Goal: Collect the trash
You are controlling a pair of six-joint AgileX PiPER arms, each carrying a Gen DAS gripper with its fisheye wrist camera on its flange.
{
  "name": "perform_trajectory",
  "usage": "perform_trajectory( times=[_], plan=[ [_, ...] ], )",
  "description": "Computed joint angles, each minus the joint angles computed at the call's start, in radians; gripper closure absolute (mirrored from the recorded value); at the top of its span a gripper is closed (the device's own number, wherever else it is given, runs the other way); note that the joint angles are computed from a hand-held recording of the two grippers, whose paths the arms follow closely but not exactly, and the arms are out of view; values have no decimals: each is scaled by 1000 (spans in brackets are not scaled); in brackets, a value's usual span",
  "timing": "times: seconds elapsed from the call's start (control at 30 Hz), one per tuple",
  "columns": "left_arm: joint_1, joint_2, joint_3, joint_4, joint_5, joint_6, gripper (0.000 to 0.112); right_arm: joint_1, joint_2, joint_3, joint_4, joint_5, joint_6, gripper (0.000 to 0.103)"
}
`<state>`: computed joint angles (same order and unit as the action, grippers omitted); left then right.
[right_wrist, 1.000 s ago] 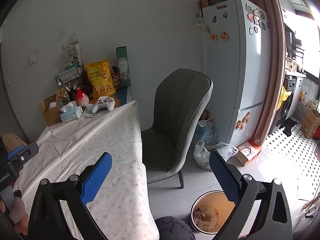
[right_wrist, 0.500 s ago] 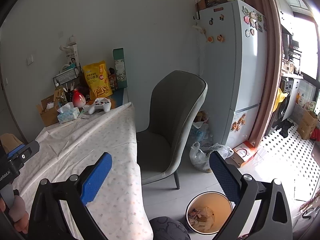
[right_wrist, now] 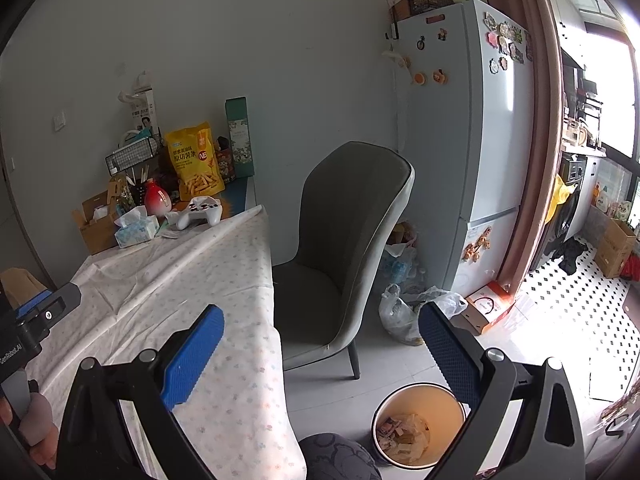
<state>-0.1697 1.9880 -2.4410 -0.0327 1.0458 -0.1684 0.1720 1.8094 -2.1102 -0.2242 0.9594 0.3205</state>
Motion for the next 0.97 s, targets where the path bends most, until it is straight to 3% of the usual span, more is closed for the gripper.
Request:
perform_trajectory(
  times=[0.97],
  plan=[
    [2,46,-50,-9,41,-4,15,-48,6,35,47,-11,-18,8]
  ],
)
